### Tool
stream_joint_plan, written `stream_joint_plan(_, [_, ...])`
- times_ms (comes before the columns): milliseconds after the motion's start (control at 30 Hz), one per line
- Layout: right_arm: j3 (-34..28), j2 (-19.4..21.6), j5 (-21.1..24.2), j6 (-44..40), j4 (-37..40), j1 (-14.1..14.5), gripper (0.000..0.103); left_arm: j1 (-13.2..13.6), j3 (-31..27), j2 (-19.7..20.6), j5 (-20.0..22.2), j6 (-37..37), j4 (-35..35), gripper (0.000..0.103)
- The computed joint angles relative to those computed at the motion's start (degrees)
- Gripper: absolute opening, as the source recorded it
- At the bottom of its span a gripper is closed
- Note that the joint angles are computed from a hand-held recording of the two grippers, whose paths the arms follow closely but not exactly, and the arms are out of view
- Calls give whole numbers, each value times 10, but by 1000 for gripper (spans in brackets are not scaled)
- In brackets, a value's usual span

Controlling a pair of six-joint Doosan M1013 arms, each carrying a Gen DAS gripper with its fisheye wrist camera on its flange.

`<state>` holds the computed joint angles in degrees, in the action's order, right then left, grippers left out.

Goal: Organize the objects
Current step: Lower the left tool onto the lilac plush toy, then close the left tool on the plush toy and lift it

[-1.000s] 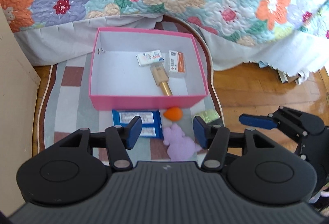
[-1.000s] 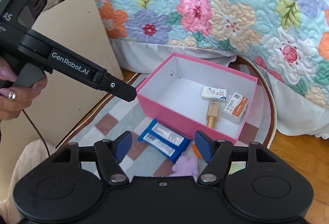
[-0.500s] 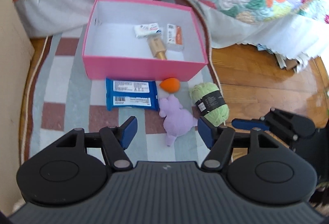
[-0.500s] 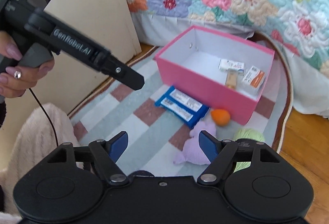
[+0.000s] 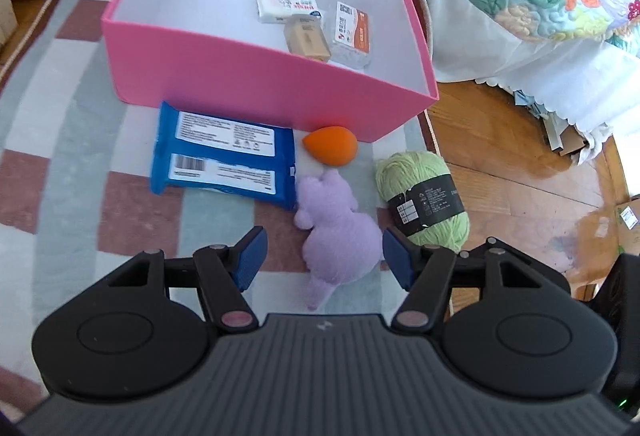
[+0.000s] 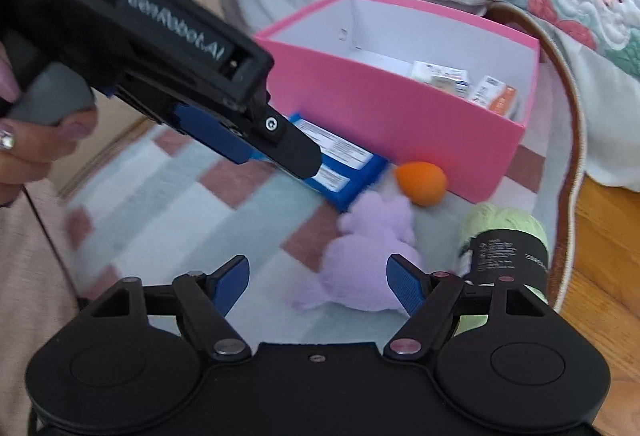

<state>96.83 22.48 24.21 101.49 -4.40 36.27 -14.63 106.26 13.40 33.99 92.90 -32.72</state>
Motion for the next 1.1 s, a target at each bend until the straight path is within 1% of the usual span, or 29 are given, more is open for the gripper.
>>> stream_joint_plan(33, [0,3,4,15,-22,1,80,-3,2,4,-7,-3,6,62])
stream_joint_plan(100, [-1,8,7,17,-24,-1,80,-10,3,11,-17,-15,27,62])
stream_joint_plan(133, [-1,10,8,34,-39,-2,80,-12,4,14,-21,-20,31,62])
stream_joint_plan(300, [-1,19,14,65,-99,1,80,-12,17,30,-41,13,-28,60])
stream_joint_plan(333, [0,20,13,64,-103,1,80,-12,20,32,-45,18,-37,60])
stream_joint_plan(400, [3,22,8,55,-97,0,80,-16,23,37,-51,20,-34,58])
stream_joint_plan(433, [4,24,5,50,-89,-1,80,-18,26,39,-59,26,-41,56])
stream_joint_plan(467, [5,25,2,39,-76,-3,80,-19,29,40,-65,35,-52,55])
stream_joint_plan(533, [7,29,-3,36,-69,-4,81,-20,34,44,-75,67,-87,49])
stream_joint_plan(600, [9,31,-11,56,-86,-4,86,-22,39,48,-82,134,-145,49])
stream_joint_plan(633, [8,32,-12,67,-95,-4,86,-22,41,50,-83,176,-184,49])
stream_joint_plan(667, [7,33,-13,71,-98,-3,87,-23,41,52,-85,193,-201,49])
stream_joint_plan(700, [8,33,-15,81,-105,-3,87,-28,42,52,-97,192,-198,48])
stream_joint_plan(733, [9,33,-19,97,-119,-1,86,-33,44,51,-112,186,-188,45])
stream_joint_plan(767, [10,33,-22,113,-131,0,85,-37,47,50,-122,182,-183,45])
stream_joint_plan(800, [12,32,-22,133,-147,2,81,-38,49,48,-126,181,-184,43])
stream_joint_plan(833, [14,31,-23,154,-166,4,78,-38,51,46,-126,179,-184,41])
stream_joint_plan(900, [19,27,-25,178,-181,5,73,-35,54,42,-121,200,-204,38])
stream_joint_plan(933, [23,24,-29,188,-181,5,72,-31,56,40,-114,211,-216,37])
stream_joint_plan(1000, [30,21,-37,189,-172,4,70,-27,57,40,-104,209,-223,37])
stream_joint_plan(1033, [31,22,-38,179,-163,3,70,-27,58,40,-105,211,-228,37])
stream_joint_plan(1100, [35,22,-39,199,-182,4,70,-30,59,41,-112,205,-220,37])
